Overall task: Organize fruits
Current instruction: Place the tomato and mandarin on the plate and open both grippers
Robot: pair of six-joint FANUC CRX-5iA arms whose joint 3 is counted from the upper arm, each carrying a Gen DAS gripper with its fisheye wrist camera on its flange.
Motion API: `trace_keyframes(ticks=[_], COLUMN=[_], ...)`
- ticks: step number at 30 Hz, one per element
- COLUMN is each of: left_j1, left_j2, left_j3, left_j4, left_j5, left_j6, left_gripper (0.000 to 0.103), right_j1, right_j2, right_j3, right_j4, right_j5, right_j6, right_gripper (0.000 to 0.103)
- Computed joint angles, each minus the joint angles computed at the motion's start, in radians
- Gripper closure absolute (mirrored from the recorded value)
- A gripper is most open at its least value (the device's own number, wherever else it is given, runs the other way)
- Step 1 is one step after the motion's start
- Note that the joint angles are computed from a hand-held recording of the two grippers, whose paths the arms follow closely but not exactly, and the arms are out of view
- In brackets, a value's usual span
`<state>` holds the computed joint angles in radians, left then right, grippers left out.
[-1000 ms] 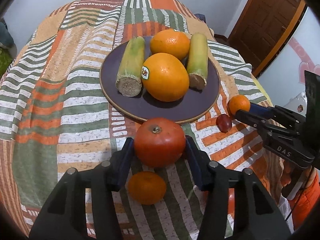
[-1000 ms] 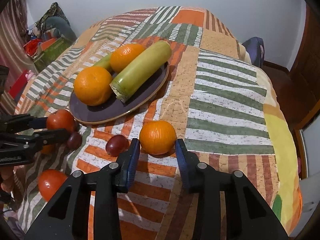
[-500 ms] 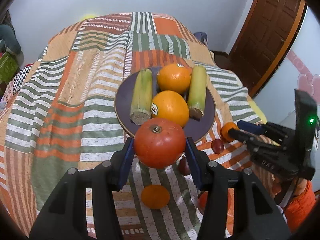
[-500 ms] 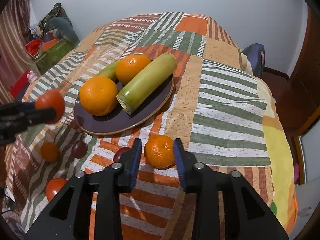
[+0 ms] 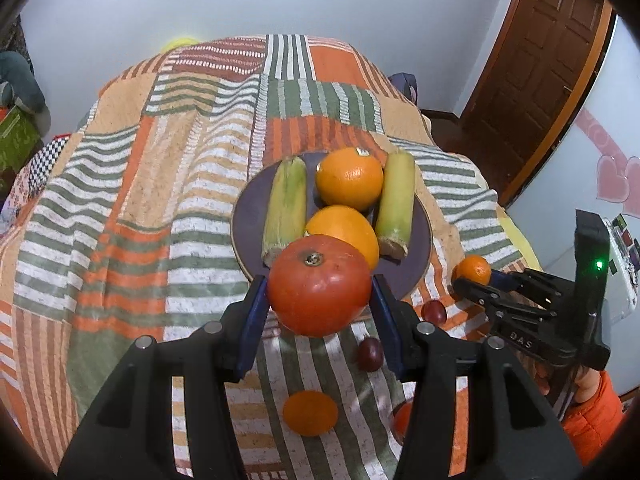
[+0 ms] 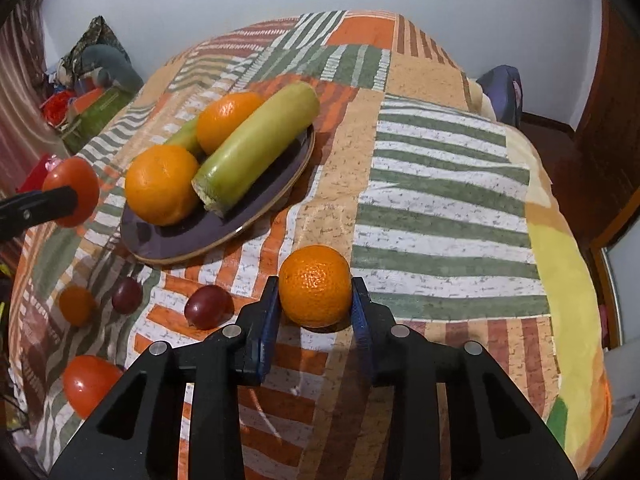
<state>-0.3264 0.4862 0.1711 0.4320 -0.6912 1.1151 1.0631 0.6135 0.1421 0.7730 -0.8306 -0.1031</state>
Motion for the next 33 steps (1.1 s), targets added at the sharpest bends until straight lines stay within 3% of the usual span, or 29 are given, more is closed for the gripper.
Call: trace_keyframes(ticks=[15, 22, 33], left_j1=[-0.021, -0.031, -0.041], left_j2=[0.118, 0.213, 0.327], left_j3=[0.219, 0.353, 0.517], left_j4=[-0.071, -0.104, -0.167], left_j5=[-0.016, -0.085, -0.179], left_j6=[0.077, 0.123, 0.177], left_gripper=[0.052, 0.052, 0.052], right_j1=[-0.035, -0.057, -0.064], right_j2=[0.058, 0.129, 0.165], right_j3=[0.118, 0.226, 0.288], right_j4=[0.117, 0.100, 0.062], right_j5=[0.027, 0.033, 0.051], right_j6=[0.060, 0.154, 0.244], right_gripper=[0.072, 0.072, 0.072])
